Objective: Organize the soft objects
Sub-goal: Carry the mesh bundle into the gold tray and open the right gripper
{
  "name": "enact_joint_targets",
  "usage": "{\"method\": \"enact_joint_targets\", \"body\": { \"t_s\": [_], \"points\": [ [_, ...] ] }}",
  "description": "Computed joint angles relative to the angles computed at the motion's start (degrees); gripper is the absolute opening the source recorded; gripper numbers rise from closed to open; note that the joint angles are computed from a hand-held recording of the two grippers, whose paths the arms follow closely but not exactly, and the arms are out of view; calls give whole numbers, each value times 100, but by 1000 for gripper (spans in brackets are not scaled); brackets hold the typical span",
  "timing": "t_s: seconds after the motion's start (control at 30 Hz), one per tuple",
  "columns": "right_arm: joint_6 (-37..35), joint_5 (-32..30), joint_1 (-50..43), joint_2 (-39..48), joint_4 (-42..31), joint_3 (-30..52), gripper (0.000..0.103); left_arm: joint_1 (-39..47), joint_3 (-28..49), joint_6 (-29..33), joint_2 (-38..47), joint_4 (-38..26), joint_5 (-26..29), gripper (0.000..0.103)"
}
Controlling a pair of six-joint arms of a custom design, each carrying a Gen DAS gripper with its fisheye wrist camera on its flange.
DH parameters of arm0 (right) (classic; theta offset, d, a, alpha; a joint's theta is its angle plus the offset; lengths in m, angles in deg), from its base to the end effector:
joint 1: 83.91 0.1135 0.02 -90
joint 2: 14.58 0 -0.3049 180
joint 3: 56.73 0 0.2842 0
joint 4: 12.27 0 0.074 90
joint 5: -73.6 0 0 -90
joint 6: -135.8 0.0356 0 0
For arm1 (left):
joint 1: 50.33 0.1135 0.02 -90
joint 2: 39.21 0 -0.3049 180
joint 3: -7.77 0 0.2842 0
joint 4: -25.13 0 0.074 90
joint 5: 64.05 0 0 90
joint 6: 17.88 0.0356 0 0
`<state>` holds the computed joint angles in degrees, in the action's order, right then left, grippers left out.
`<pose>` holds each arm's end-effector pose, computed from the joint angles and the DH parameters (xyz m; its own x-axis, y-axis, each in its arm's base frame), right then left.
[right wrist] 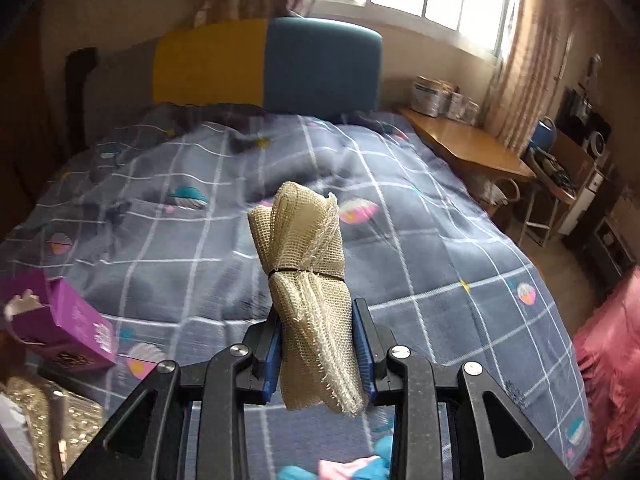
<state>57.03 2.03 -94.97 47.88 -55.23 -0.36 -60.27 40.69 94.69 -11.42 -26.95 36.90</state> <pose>0.2258 -0.0556 0.2723 -0.6520 0.3157 -0.6894 0.5223 0.8461 -0.1066 0.1049 -0.0253 0.2014 -0.5506 0.4791 -0.6836 0.5507 0.8239 0.1338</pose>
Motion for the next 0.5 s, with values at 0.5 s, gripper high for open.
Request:
{"method": "enact_joint_targets", "body": {
  "t_s": [0.5],
  "points": [
    [941, -388, 4252, 2103, 211, 2010, 33, 1783, 57, 1172, 213, -162, 1019, 72]
  ]
}}
